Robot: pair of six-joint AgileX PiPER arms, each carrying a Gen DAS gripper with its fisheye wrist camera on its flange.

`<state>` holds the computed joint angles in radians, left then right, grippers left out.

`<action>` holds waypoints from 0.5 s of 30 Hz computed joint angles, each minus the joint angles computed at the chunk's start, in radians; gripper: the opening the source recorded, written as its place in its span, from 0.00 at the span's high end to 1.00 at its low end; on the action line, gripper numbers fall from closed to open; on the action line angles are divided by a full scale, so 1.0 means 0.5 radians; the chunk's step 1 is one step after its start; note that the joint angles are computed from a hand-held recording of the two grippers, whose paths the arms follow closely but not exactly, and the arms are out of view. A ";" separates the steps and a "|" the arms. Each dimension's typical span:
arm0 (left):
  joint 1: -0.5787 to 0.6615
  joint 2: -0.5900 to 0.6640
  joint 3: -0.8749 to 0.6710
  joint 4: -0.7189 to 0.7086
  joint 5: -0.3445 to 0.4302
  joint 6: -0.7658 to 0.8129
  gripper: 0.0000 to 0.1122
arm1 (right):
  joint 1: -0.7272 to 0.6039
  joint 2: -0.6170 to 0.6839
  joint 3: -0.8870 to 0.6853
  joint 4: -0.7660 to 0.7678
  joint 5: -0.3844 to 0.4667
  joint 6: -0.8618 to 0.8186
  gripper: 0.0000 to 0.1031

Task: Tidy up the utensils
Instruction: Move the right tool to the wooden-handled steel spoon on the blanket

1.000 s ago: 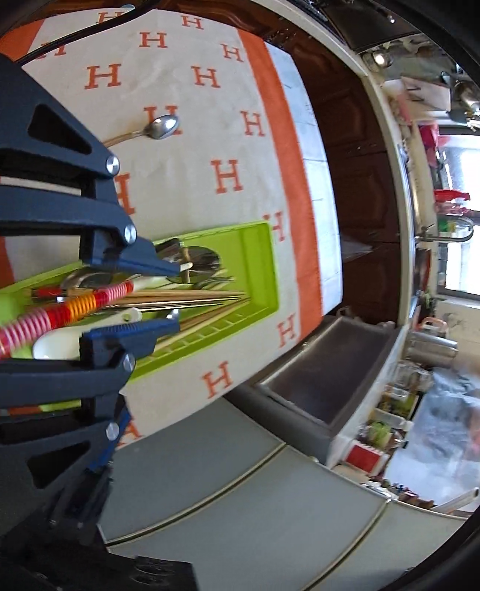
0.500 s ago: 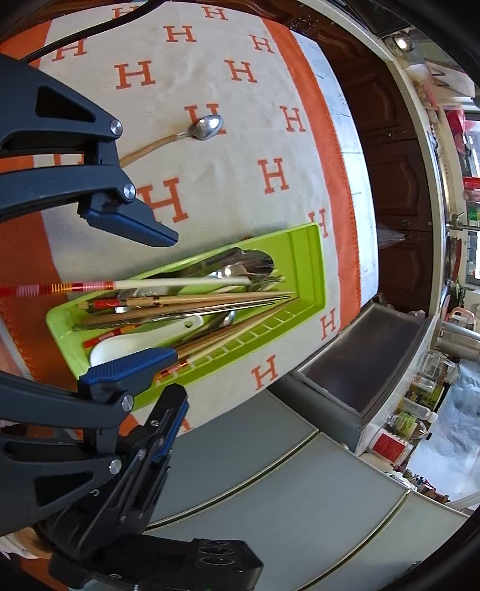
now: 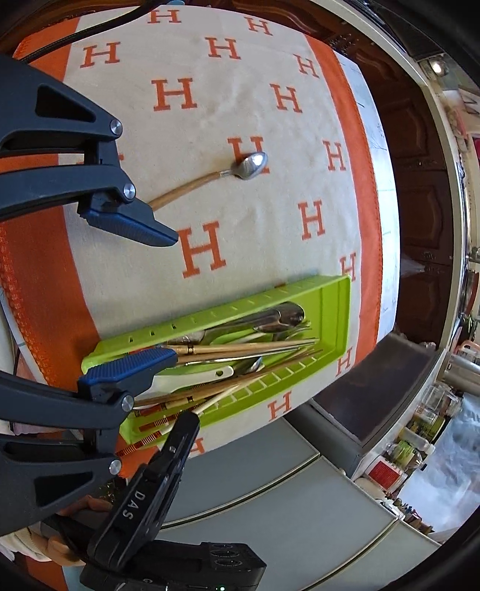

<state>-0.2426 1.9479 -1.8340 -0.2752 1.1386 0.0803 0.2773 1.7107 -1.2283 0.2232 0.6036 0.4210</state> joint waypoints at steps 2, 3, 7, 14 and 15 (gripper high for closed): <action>0.014 0.002 0.009 -0.014 0.003 0.006 0.51 | -0.030 -0.019 0.017 0.036 0.002 -0.024 0.88; 0.019 0.006 0.012 -0.019 0.003 0.010 0.51 | -0.045 -0.028 0.019 0.034 0.020 -0.027 0.88; 0.049 0.023 0.027 -0.045 0.011 0.019 0.51 | -0.054 -0.023 -0.042 -0.100 0.188 0.028 0.88; 0.125 0.024 0.083 -0.112 -0.008 0.058 0.50 | 0.012 0.000 -0.043 -0.262 0.362 0.169 0.87; 0.138 0.021 0.093 -0.120 -0.011 0.066 0.50 | 0.022 0.010 -0.046 -0.273 0.379 0.182 0.87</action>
<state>-0.1737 1.9584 -1.7874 -0.3354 1.1331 0.1131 0.2884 1.7156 -1.2514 0.0869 0.7929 0.5119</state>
